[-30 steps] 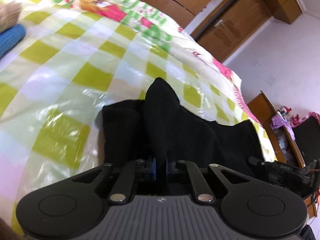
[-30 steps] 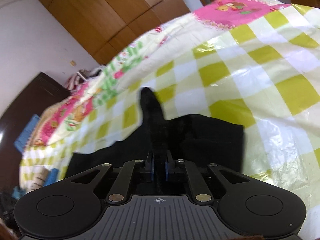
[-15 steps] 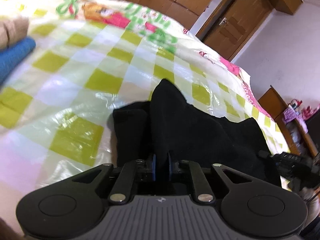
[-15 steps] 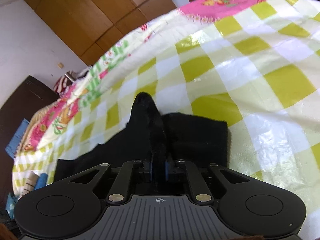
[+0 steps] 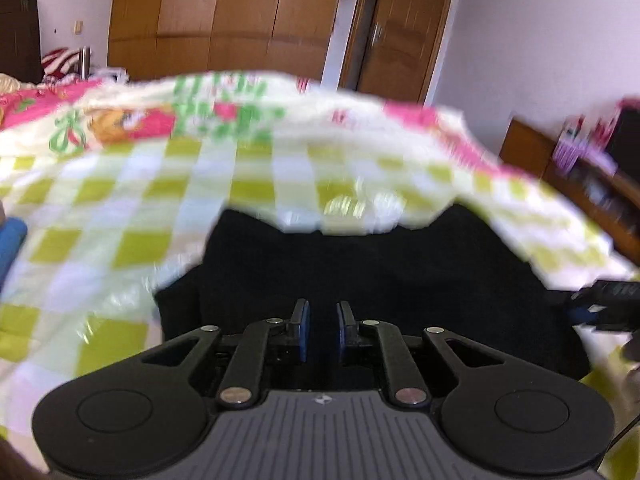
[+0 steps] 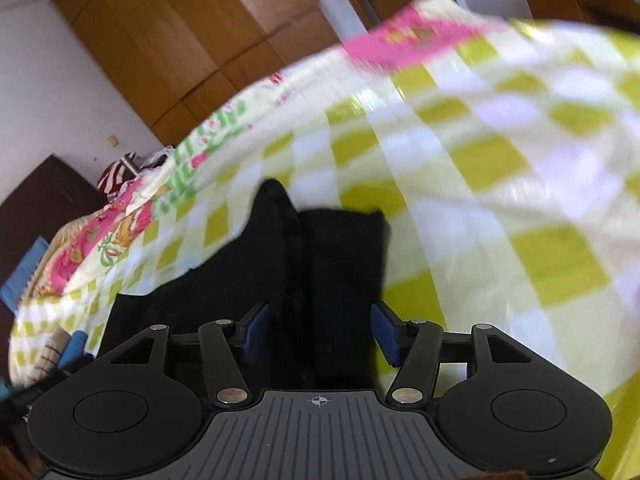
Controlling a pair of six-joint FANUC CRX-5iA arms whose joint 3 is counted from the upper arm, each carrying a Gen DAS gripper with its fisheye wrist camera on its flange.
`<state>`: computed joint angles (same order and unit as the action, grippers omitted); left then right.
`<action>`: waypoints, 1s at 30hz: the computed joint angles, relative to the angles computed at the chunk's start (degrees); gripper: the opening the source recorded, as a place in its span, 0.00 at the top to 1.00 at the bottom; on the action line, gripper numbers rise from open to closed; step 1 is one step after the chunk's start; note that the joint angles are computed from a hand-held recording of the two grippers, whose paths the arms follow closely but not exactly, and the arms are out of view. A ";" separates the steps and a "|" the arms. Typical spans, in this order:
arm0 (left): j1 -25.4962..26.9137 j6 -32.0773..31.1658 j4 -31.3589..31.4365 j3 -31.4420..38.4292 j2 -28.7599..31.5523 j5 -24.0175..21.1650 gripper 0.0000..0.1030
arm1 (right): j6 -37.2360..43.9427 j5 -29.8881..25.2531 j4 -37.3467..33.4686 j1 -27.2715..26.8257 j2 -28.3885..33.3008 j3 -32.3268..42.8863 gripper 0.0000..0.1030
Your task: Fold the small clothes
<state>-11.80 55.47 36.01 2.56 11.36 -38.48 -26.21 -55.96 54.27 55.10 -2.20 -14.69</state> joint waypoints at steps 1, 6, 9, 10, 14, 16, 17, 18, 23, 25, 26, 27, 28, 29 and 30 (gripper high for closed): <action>0.07 3.71 -4.56 2.15 1.33 -2.43 0.73 | -0.27 0.19 -1.56 -0.28 -0.07 -0.24 0.46; 1.39 3.39 -2.59 0.49 1.00 -3.08 0.72 | -5.58 9.82 -0.61 -2.54 -4.00 -5.96 0.45; 1.51 3.27 -2.40 1.12 1.24 -3.44 0.72 | -5.86 11.79 -0.59 -3.15 -4.71 -6.88 0.45; 1.52 3.17 -2.33 1.46 1.57 -3.58 0.72 | -7.03 12.86 0.00 -3.45 -5.06 -7.58 0.45; 1.52 3.10 -2.18 1.95 2.12 -4.16 0.72 | -10.33 23.36 2.06 -7.48 -5.59 -10.20 0.21; 1.63 2.51 -1.86 1.48 1.79 -4.25 0.72 | -10.68 26.23 2.51 -8.96 -4.96 -10.19 0.19; 1.71 2.48 -1.73 1.51 1.81 -4.52 0.72 | -10.39 26.85 1.79 -9.36 -4.57 -9.75 0.19; 1.78 2.32 -1.56 1.52 1.75 -4.75 0.72 | -9.95 26.41 0.67 -9.21 -4.34 -9.02 0.22; 2.16 -0.62 1.94 0.23 1.10 -4.40 0.72 | -18.99 32.26 11.38 -10.39 -7.72 -13.46 0.39; 1.83 -2.43 4.28 -0.69 0.77 -3.39 0.72 | -16.61 32.68 9.25 -10.57 -7.40 -13.23 0.40; 1.57 -3.05 4.93 -0.93 0.67 -2.83 0.72 | -12.25 31.16 4.20 -9.95 -6.39 -11.74 0.39; 1.28 -3.60 5.48 -1.08 0.64 -2.50 0.72 | -10.43 32.06 1.66 -10.46 -5.64 -11.25 0.38; 0.96 -3.83 5.81 -0.86 0.86 -2.46 0.72 | -11.00 34.41 1.71 -11.59 -5.14 -11.49 0.38; 0.69 -3.80 5.78 -0.51 1.16 -2.51 0.72 | -13.87 36.88 4.14 -13.01 -4.83 -12.17 0.38; 0.41 -3.78 5.49 0.00 1.60 -2.72 0.72 | -17.34 39.21 7.76 -14.43 -4.50 -12.72 0.38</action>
